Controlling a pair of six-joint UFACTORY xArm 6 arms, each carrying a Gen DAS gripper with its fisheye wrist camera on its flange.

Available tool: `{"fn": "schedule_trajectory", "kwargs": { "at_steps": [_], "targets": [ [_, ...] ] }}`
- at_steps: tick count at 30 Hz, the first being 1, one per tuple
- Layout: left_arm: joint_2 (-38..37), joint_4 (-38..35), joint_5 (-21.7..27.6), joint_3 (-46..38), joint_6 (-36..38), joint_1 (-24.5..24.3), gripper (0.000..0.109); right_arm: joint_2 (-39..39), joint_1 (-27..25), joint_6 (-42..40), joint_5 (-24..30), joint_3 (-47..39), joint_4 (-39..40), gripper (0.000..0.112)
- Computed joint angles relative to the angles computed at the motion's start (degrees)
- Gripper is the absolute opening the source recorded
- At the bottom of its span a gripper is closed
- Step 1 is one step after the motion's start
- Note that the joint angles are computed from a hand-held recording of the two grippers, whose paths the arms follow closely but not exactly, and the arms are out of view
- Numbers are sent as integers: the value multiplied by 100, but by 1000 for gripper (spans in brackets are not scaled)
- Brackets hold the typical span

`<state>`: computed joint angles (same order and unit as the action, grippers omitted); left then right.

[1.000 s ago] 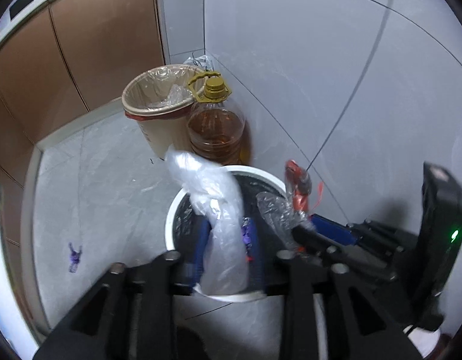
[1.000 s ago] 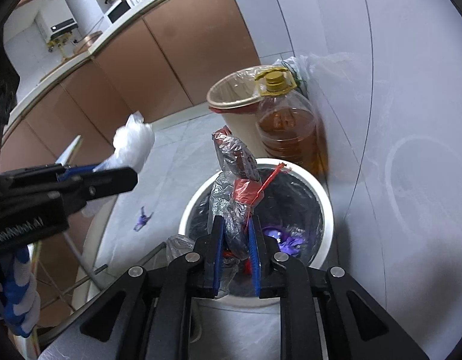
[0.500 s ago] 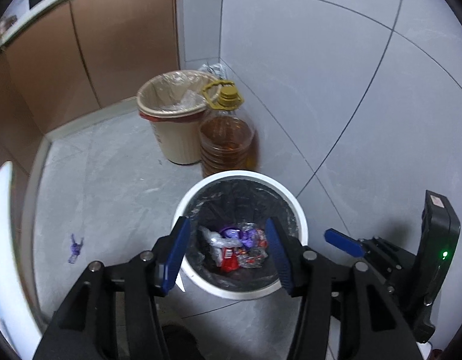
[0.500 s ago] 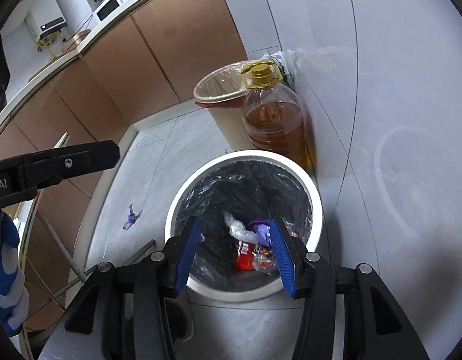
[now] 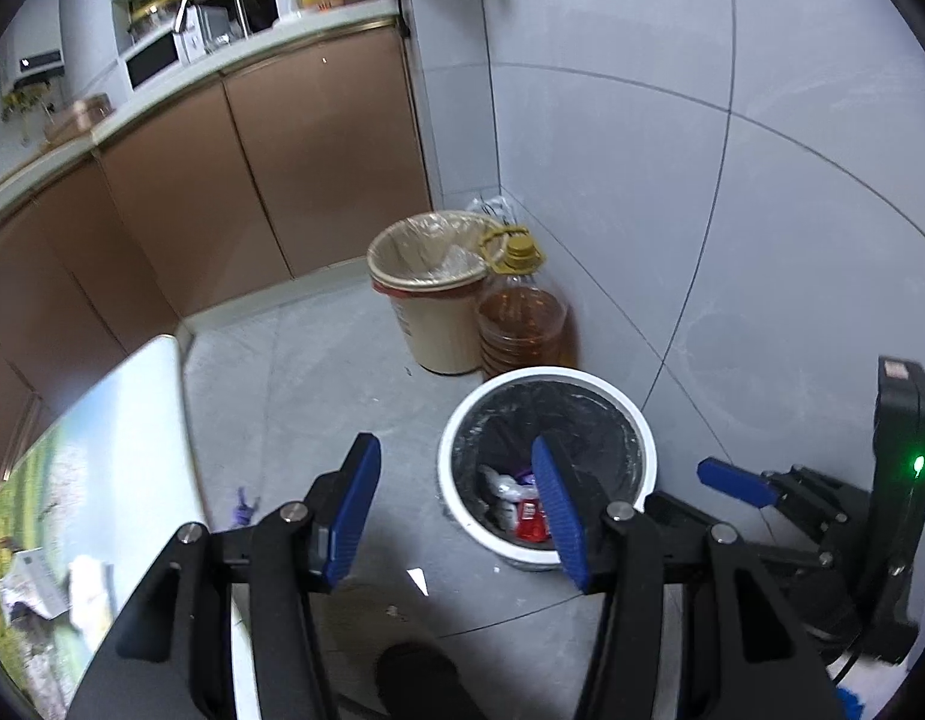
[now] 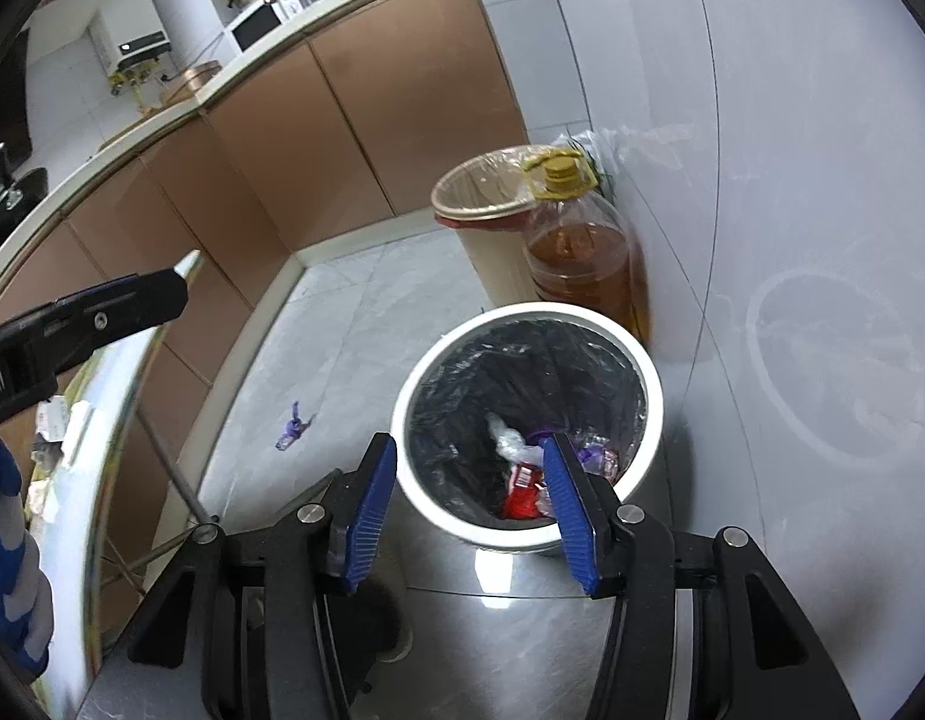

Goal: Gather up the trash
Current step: 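Move both tools back over the table toward the white tissues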

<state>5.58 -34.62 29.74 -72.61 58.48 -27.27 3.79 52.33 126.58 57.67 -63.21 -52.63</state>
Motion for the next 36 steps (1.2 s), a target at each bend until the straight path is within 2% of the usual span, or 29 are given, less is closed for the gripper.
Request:
{"fn": "schedule_trajectory", "kwargs": {
  "at_steps": [10, 21, 31, 36],
  "targets": [
    [-1000, -565, 7, 665, 547, 496, 54, 193, 466, -386, 758, -886, -123, 53],
    [-1731, -1305, 411, 1019, 1132, 1212, 60, 776, 955, -1169, 1605, -2274, -214, 56],
    [-2264, -2079, 1024, 1185, 1729, 2214, 65, 1843, 1306, -2313, 2298, -4240, -242, 63],
    [-2312, -2241, 1244, 1172, 1810, 2692, 67, 2409, 1361, -2881, 2361, -5192, -221, 66]
  ]
}}
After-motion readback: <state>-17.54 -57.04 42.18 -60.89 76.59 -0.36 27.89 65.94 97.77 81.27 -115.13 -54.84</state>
